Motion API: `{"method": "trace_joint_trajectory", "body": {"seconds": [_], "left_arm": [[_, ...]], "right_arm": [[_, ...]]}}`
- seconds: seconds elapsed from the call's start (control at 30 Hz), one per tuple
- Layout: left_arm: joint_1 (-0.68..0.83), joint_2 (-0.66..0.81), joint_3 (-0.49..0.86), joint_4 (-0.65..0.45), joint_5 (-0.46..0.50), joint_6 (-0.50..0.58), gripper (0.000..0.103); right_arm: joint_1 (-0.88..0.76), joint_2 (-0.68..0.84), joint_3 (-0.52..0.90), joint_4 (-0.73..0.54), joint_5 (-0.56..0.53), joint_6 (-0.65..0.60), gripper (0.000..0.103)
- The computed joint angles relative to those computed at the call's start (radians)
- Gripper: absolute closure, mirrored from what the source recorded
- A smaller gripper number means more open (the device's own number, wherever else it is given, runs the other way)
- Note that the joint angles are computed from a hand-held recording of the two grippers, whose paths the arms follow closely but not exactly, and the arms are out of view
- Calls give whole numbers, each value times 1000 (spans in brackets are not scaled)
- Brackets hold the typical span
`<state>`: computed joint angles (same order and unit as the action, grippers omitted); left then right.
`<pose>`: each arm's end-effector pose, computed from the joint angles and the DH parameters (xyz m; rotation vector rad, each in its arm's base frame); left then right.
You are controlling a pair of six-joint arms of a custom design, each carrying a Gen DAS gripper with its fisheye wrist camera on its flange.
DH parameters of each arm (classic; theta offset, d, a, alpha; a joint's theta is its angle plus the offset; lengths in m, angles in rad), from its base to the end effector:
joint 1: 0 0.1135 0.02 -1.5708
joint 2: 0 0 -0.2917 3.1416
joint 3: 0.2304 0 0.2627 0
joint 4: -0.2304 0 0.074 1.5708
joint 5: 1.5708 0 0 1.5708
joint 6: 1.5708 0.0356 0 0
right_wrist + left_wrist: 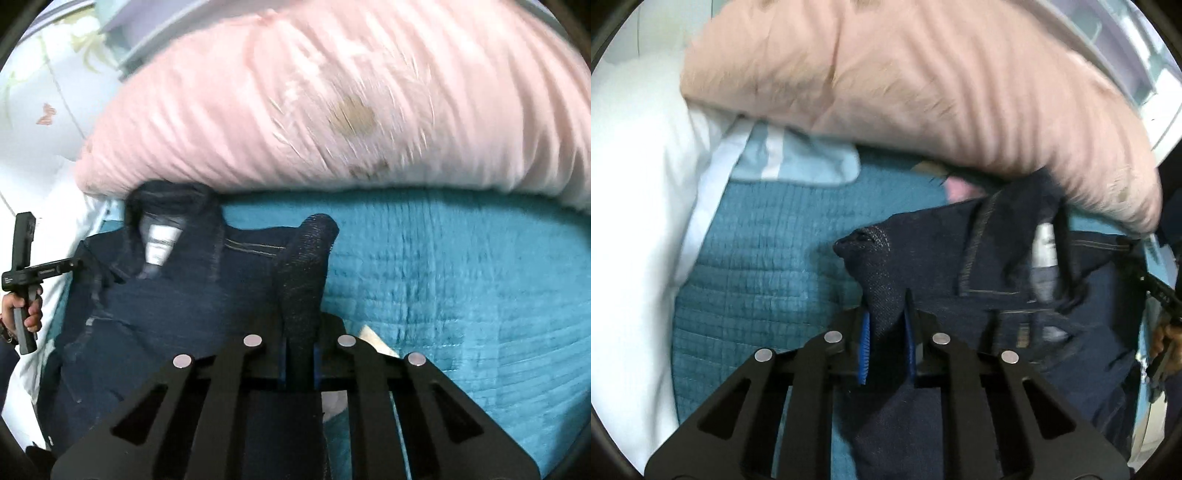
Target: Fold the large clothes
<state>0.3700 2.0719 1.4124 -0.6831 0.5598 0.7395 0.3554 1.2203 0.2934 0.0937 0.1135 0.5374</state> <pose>0.4008 0.1352 0.1586 0.5654 2.5562 -0.4814 0.1841 0.0640 0.1380 0.2723 2.4003 0.2792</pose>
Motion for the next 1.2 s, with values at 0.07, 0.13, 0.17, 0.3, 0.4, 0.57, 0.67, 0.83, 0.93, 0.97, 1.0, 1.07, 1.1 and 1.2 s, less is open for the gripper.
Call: {"method": "trace_joint_trajectory", "body": {"seconds": [0.07, 0.13, 0.17, 0.3, 0.4, 0.57, 0.67, 0.83, 0.93, 0.97, 1.0, 1.07, 1.1, 1.2], "left_arm": [[21, -20, 17, -42, 49, 15, 89], [51, -59, 15, -98, 95, 66, 89], [71, -62, 21, -126, 110, 104, 89], [134, -147, -26, -190, 173, 205, 89], [219, -189, -24, -315, 240, 351, 89], [361, -208, -21, -511, 267, 560, 89], [443, -230, -45, -598, 244, 684, 89], [588, -258, -88, -692, 155, 878, 89], [654, -251, -102, -721, 123, 942, 89], [673, -246, -104, -728, 113, 955, 89], [697, -244, -110, -732, 98, 975, 89], [748, -240, -122, -733, 71, 1024, 88], [769, -237, -124, -737, 56, 1041, 88], [845, -217, -132, -741, 6, 1104, 87]], "right_arm": [[30, -69, 5, -55, 20, 6, 95], [78, -157, 9, -135, 63, 13, 96], [116, -209, 13, -188, 100, 19, 96], [319, -368, 47, -397, 291, 90, 96], [470, -446, 71, -527, 417, 178, 96], [833, -501, 136, -842, 651, 510, 96], [1094, -378, 202, -1049, 759, 860, 96], [1410, -119, 299, -1311, 753, 1350, 96], [1537, -23, 337, -1381, 707, 1528, 96], [1588, 13, 348, -1400, 682, 1593, 96], [1636, 47, 360, -1412, 654, 1639, 96], [1710, 111, 389, -1434, 611, 1712, 95], [1746, 142, 401, -1429, 584, 1741, 95], [1823, 235, 448, -1413, 524, 1787, 95]]}}
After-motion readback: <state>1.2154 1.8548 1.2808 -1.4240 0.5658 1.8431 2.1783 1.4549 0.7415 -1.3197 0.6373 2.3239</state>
